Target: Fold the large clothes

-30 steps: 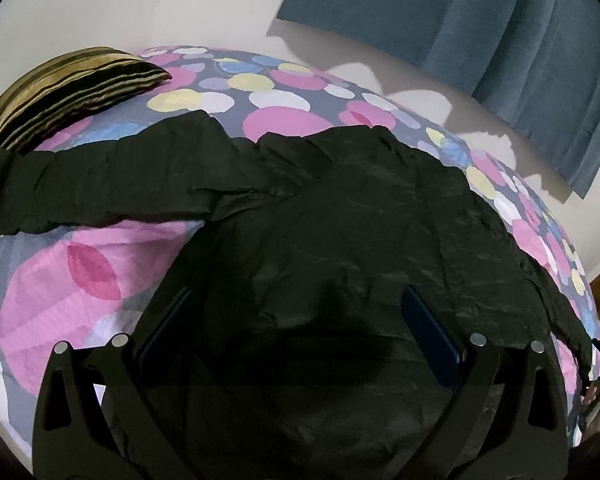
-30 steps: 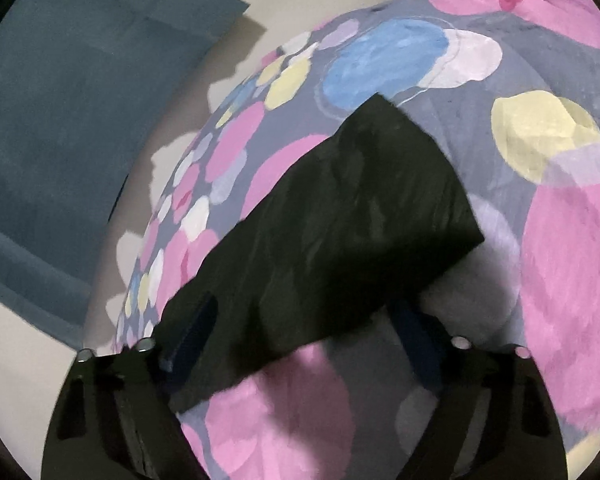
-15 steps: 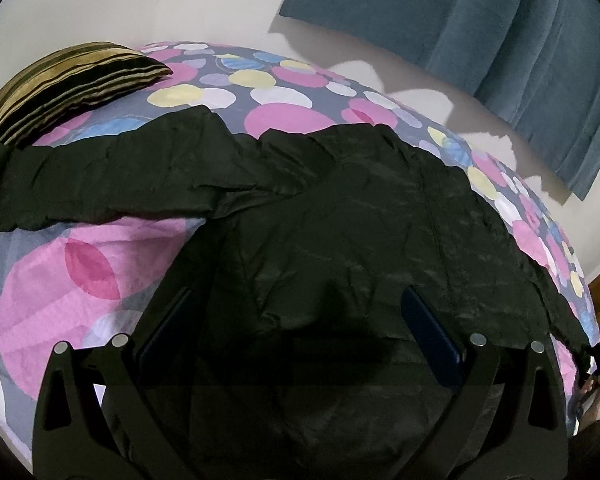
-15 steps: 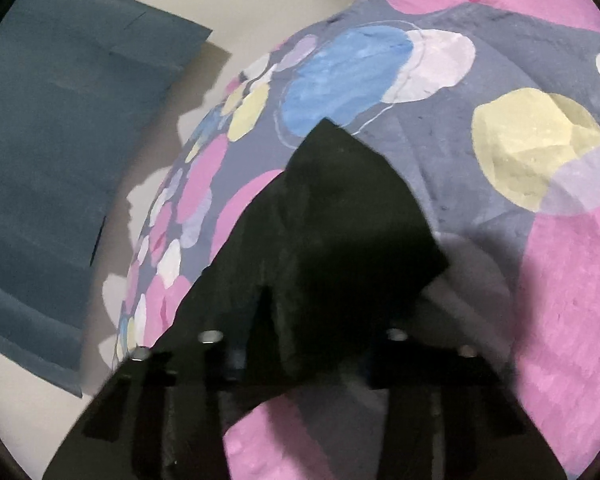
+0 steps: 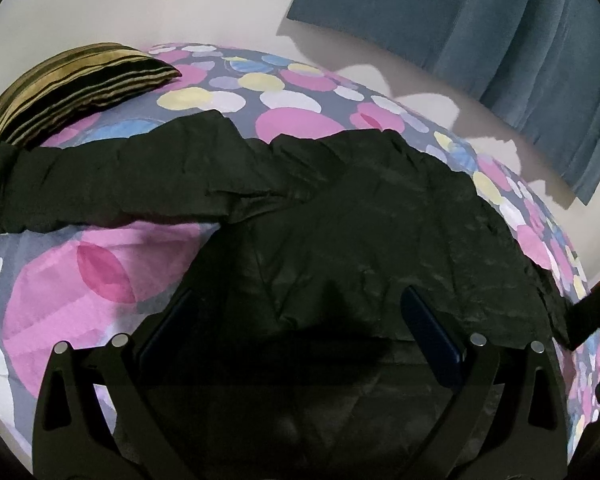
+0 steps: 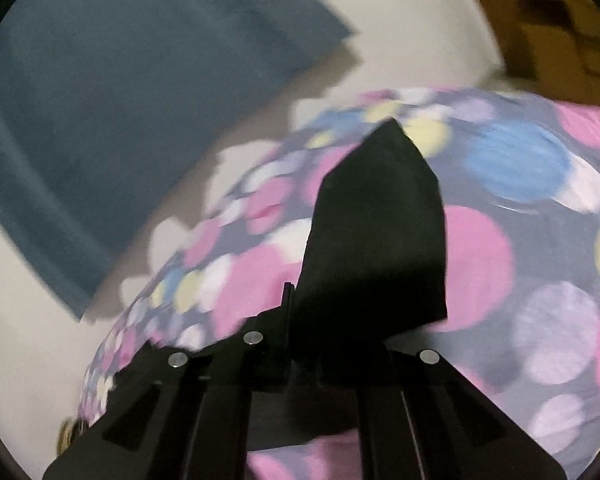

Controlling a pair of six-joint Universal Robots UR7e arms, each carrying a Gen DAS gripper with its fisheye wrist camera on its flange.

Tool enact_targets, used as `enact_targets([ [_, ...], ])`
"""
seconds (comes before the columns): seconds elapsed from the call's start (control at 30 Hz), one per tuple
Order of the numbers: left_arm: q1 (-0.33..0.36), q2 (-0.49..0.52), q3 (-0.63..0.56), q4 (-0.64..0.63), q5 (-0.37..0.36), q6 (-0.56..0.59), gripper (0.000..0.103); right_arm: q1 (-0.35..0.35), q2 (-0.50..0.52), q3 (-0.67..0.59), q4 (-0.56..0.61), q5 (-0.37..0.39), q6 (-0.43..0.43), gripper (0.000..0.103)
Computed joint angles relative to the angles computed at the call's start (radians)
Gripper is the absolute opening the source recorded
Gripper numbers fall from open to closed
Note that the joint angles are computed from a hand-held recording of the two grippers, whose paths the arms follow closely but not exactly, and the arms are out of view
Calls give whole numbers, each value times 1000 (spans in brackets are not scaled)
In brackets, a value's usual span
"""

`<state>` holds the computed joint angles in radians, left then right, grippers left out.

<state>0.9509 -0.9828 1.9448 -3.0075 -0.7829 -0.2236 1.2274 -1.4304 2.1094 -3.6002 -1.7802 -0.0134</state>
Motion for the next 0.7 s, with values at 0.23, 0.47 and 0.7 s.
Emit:
enact_targets([
  [0.23, -2, -14, 4, -4, -6, 3, 101, 229, 215, -178, 60, -99, -174, 8],
  [0.47, -2, -18, 4, 1, -9, -9, 101, 339, 401, -296, 143, -111, -275, 8],
  [0.7, 1, -21, 5, 5, -14, -9, 101, 386, 522, -350, 234, -98, -338, 8],
])
